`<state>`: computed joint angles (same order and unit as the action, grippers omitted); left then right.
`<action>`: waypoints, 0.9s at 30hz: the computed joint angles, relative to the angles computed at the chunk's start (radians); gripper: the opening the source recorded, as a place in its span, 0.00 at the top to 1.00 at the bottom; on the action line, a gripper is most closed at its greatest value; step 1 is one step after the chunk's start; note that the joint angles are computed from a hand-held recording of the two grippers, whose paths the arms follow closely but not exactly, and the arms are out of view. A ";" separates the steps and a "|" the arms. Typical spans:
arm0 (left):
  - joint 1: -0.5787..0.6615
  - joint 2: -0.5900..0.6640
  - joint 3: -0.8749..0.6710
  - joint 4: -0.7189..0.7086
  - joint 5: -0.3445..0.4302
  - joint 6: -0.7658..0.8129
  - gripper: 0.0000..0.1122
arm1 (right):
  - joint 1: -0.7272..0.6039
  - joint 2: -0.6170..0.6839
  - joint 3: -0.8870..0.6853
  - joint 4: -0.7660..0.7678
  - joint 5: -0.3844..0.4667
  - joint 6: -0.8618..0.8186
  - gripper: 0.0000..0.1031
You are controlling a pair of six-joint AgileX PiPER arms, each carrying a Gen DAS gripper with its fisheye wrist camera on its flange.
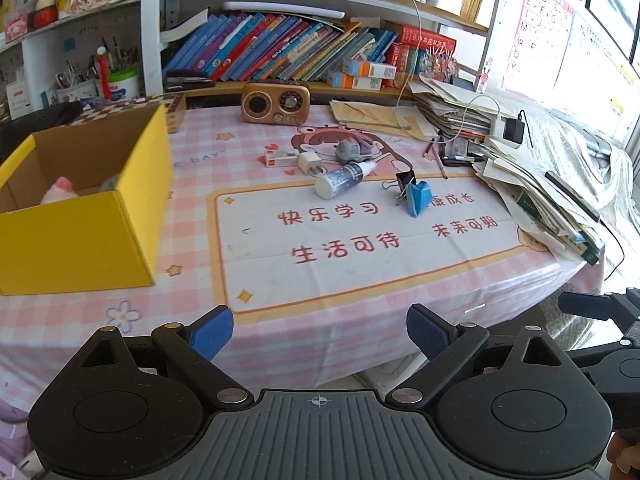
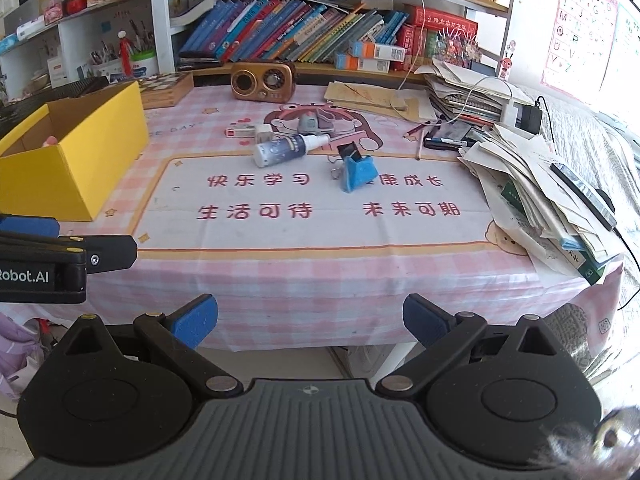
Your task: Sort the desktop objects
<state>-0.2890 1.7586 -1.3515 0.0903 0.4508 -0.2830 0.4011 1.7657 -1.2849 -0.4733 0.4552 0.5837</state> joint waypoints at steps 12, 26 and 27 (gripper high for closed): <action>-0.071 0.230 -0.343 0.147 0.157 -0.201 0.15 | -0.171 0.189 -0.277 0.442 0.044 -0.572 0.03; -0.105 0.443 -0.703 0.215 0.391 -0.322 0.15 | -0.285 0.409 -0.614 0.723 0.229 -0.929 0.03; -0.108 0.461 -0.735 0.222 0.408 -0.325 0.15 | -0.290 0.424 -0.638 0.733 0.239 -0.943 0.03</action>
